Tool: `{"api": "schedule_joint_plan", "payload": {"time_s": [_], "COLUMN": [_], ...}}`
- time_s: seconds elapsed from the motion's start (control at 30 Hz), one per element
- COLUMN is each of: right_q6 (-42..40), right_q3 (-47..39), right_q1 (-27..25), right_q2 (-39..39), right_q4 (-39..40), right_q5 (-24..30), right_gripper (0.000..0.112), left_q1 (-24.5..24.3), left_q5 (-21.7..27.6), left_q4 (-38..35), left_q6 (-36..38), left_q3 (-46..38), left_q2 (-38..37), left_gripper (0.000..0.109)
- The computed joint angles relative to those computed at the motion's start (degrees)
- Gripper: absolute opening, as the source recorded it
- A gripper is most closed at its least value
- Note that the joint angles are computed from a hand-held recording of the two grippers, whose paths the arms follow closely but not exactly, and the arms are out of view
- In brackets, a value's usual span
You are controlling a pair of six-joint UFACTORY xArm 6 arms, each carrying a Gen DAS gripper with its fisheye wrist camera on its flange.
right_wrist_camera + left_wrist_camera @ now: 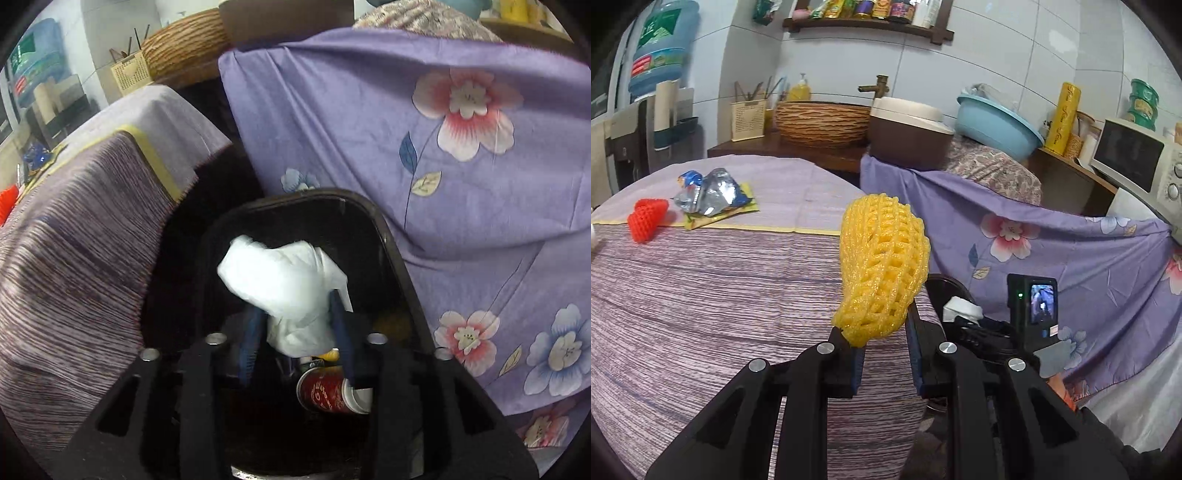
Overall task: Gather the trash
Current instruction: 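Carry the tissue into the bin and open the right gripper while the left gripper holds the yellow net, then lower the yellow foam net into the bin and open the left gripper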
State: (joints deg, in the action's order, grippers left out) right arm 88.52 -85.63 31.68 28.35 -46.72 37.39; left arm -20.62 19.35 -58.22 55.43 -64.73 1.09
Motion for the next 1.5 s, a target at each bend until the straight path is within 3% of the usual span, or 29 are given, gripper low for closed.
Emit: {"api": "schedule_joint_plan", "payload": {"time_s": [0.1,0.23,0.5,0.8,0.97,1.5], "right_q6": [-0.1,1.5,4.4,11.4,14.5,18.7], "right_q3": [0.5,2.2,5.7,10.7,16.1,24.1], "right_q1": [0.1,0.4,0.8,1.5,0.8,0.3], "right_q2": [0.0,-1.2,-5.6,-14.2,-19.9,-28.0], "right_q4": [0.0,-1.3,-4.8,-13.2,-14.6,-15.8], "right_q5": [-0.1,-0.2,1.4,12.2,14.8,18.3], "right_gripper": [0.043,0.060,0.060,0.062,0.063,0.063], "left_q1": [-0.7,-2.0,-4.9,-9.7,-12.2,-14.9], "left_q5": [0.5,0.7,3.4,3.5,4.1,3.8], "left_q4": [0.2,0.9,1.4,-1.3,0.8,15.1], "left_q6": [0.0,-0.3,-0.2,3.2,2.3,-13.2], "left_q3": [0.0,0.0,-3.2,-9.4,-12.2,-22.0], "left_q2": [0.3,0.8,4.6,11.5,15.5,29.4], "left_gripper": [0.020,0.020,0.020,0.020,0.020,0.024]}}
